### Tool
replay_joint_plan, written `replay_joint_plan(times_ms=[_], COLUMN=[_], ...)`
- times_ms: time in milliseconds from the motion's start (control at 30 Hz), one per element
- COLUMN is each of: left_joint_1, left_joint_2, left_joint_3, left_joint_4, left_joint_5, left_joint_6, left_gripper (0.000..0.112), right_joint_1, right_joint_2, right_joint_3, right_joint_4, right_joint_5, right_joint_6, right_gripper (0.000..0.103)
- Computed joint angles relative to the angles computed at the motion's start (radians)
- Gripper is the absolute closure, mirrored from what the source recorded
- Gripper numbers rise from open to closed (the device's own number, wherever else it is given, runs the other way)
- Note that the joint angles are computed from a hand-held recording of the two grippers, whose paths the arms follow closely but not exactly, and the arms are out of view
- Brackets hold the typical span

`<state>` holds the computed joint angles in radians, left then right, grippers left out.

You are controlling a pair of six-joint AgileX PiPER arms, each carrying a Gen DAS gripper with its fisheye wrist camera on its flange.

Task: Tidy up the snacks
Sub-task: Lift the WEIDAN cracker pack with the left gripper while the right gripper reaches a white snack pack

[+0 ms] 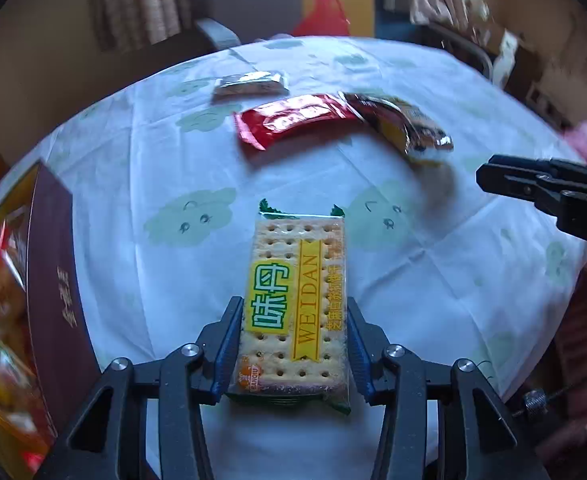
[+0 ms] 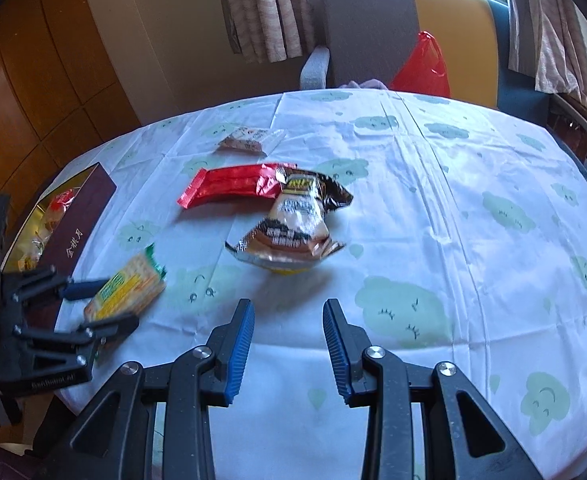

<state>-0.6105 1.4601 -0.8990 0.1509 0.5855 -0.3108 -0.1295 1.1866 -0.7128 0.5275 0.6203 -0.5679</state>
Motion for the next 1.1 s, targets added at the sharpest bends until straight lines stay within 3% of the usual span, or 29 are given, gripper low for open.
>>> replay_joint_plan(times_ms=[400, 567, 767, 967, 1100], left_joint_1=[-0.019, -0.021, -0.032, -0.014, -0.008], left_joint_2=[-0.053, -0.064, -0.068, -0.079, -0.078], left_joint_3=[0.097, 0.114, 0.124, 0.142, 0.140], left_joint_4=[0.091, 0.103, 0.152, 0.117, 0.093], left_joint_5=[-0.114, -0.133, -0.144, -0.177, -0.179], left_joint_6=[-0.114, -0.138, -0.186, -0.150, -0.127], left_gripper=[0.064, 0.064, 0.064, 0.064, 0.064], right_joint_1=[0.121, 0.189, 0.250, 0.303, 0.338], right_joint_2=[0.244, 0.432, 0.704, 0.943, 1.083], right_joint_3=[-0.314, -0.543, -0.905, -1.244, -1.458], right_joint_4=[-0.005, -0.106, -0.263, -0.414, -0.486], right_joint_5=[0.040, 0.075, 0.230, 0.387, 0.491], right_joint_6=[-0.035, -0.032, 0.012, 0.025, 0.004], right_gripper=[0.067, 0.053, 0.050, 0.050, 0.044])
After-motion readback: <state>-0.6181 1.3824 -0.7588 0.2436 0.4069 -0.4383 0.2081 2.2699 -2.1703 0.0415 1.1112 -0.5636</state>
